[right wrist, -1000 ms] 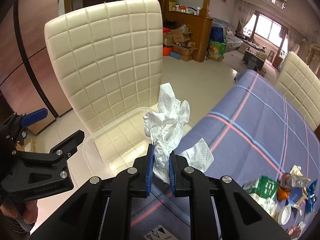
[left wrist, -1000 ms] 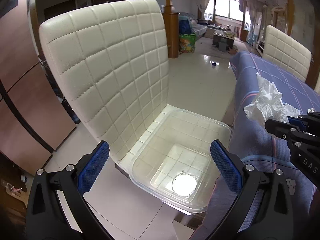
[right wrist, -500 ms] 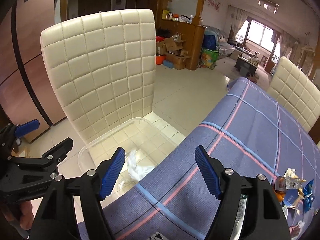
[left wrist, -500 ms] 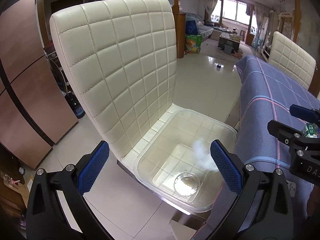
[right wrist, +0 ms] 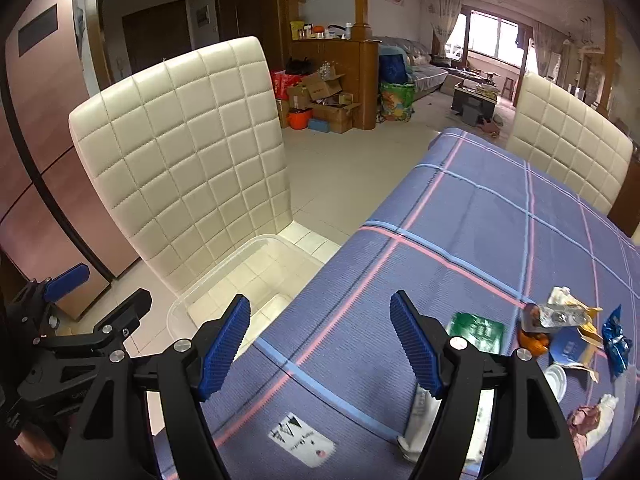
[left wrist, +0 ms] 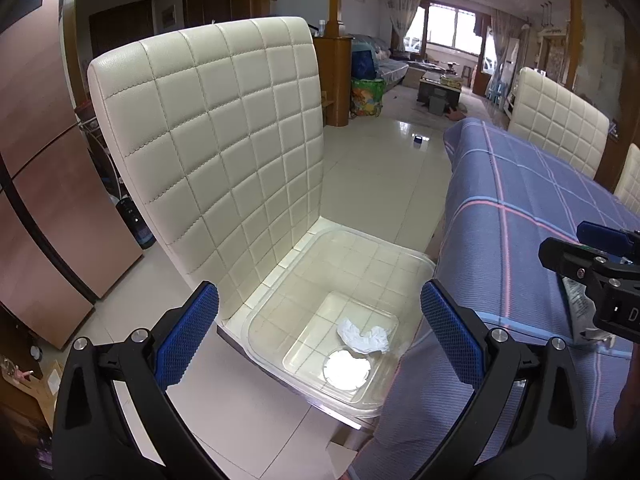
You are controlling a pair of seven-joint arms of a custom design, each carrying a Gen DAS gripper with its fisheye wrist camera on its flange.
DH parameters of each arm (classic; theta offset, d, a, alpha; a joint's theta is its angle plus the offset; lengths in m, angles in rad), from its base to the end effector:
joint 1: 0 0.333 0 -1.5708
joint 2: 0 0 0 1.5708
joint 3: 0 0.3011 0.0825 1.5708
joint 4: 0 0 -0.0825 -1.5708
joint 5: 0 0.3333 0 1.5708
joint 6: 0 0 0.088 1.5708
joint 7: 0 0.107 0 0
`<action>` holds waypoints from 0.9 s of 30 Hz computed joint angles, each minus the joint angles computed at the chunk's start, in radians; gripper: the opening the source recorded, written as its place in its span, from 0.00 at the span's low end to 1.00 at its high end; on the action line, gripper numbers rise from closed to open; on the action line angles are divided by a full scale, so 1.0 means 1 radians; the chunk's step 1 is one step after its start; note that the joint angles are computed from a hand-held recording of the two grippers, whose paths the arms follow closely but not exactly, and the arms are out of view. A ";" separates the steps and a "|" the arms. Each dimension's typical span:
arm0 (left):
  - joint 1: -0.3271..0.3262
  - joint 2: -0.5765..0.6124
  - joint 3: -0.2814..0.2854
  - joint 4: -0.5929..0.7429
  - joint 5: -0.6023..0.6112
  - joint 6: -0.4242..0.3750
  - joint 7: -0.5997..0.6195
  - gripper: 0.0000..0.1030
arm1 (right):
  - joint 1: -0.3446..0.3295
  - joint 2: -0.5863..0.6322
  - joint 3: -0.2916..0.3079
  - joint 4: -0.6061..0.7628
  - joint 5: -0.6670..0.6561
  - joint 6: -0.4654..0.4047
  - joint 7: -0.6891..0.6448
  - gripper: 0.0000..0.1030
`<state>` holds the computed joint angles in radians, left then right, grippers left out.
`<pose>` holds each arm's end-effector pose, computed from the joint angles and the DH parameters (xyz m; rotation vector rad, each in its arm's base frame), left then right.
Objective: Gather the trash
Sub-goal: 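Grasp green-and-white tissue pack with left gripper while right grasps white tissue ball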
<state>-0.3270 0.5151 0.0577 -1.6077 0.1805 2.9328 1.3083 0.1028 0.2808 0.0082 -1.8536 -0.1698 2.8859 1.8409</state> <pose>0.6547 -0.2010 0.4391 -1.5945 1.9247 -0.8406 0.6206 0.0785 0.4723 -1.7548 1.7776 -0.6600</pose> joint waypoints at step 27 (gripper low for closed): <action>-0.111 0.108 -0.244 0.219 -0.174 -0.220 0.357 0.97 | -0.276 -0.382 -0.158 -0.475 -0.897 -0.009 0.952 0.68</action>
